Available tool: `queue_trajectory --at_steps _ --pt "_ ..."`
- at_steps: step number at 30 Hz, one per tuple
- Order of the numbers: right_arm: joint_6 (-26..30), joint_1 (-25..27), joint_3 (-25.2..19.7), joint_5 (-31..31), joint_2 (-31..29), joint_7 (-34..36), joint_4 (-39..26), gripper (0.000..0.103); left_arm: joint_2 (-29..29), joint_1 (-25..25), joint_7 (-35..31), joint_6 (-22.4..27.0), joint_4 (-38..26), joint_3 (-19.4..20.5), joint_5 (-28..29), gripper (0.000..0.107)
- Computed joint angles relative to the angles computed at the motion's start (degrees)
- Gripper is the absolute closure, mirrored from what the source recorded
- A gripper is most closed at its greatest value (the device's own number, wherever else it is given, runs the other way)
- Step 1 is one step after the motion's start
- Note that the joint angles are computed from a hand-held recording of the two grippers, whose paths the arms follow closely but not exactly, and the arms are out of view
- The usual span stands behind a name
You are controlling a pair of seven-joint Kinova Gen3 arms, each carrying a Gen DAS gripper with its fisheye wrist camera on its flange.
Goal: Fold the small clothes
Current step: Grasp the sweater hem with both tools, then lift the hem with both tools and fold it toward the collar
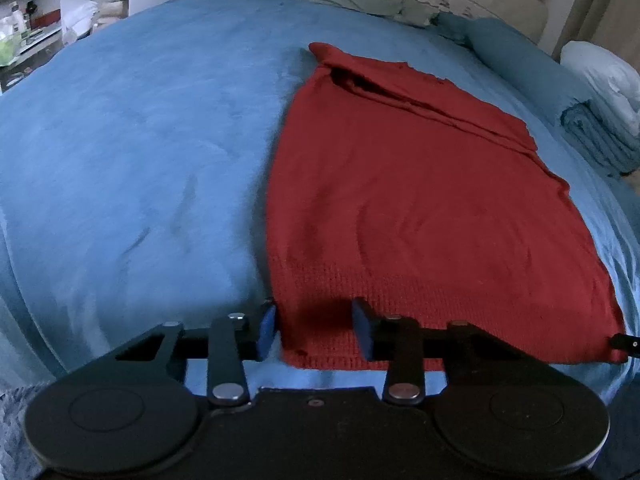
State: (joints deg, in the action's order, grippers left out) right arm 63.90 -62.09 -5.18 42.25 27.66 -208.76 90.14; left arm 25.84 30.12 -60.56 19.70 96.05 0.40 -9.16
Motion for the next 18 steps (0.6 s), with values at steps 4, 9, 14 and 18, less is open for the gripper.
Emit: queue_trajectory --at_steps 4,9,14,18 --pt "-1.3 0.0 0.3 0.6 -0.8 -3.1 1.8 0.035 0.4 -0.2 0.6 0.5 -0.5 -0.1 0.2 0.088" --pt "-2.0 0.2 -0.3 1.2 -1.0 -2.9 2.1 0.058 0.4 -1.4 -0.6 0.8 -0.6 1.2 1.1 0.101" --pt "-3.3 0.4 -0.3 1.7 -1.5 -2.0 2.6 0.081 -0.1 -2.8 -1.8 0.5 -0.5 2.3 2.3 0.103" --pt "-4.5 -1.0 0.2 5.5 -3.6 -6.6 5.4 0.081 -1.8 -5.6 -4.4 -1.1 0.4 4.6 4.9 0.103"
